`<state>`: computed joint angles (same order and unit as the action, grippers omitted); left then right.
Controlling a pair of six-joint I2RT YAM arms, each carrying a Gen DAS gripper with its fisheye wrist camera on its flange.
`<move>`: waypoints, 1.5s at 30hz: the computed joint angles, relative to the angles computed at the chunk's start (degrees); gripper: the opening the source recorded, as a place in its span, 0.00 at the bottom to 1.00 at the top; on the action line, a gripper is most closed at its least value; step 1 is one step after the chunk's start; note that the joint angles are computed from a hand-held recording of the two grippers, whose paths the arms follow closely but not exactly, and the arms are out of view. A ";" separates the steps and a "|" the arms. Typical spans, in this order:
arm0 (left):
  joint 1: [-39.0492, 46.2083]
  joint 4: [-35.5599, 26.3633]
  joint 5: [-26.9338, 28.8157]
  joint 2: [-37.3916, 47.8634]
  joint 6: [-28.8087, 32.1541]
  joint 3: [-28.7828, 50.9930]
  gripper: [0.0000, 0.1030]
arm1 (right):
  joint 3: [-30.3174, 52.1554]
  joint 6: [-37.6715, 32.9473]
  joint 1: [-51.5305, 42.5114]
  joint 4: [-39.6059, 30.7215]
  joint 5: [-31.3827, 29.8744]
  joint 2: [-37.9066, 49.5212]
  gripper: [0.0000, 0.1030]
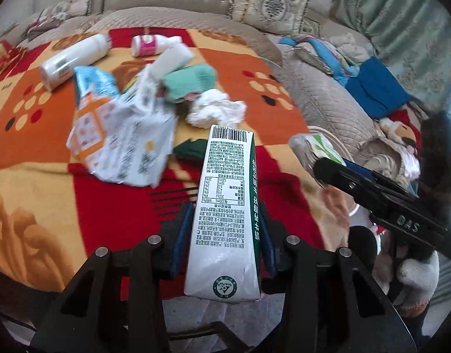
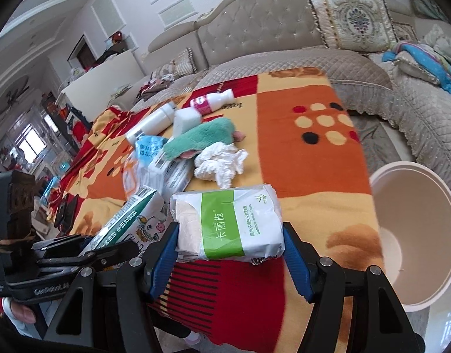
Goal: Collect trash
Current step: 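Lift the milk carton with the left gripper while the right lifts the tissue pack, then carry the carton and tissue pack over the beige bin and open both grippers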
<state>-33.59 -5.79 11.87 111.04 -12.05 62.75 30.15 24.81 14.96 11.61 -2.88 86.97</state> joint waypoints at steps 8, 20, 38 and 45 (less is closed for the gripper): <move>-2.18 -0.70 -1.06 -2.54 0.28 1.62 0.39 | -2.26 -0.63 -4.11 -1.84 -0.31 -5.41 0.64; -7.69 -4.20 -2.75 4.94 1.85 14.15 0.39 | -6.90 -2.35 -12.22 -4.81 -0.93 -11.81 0.64; -14.36 -15.96 1.83 23.82 2.44 42.04 0.39 | -10.73 -8.46 -30.84 -6.38 -5.97 -12.95 0.64; -16.61 -22.40 1.42 33.45 2.18 56.42 0.39 | -9.78 -11.00 -36.26 -4.85 -7.05 -6.57 0.64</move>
<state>-50.20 -28.19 13.28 144.48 -9.87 119.16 20.37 13.80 -21.31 6.75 -9.93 80.40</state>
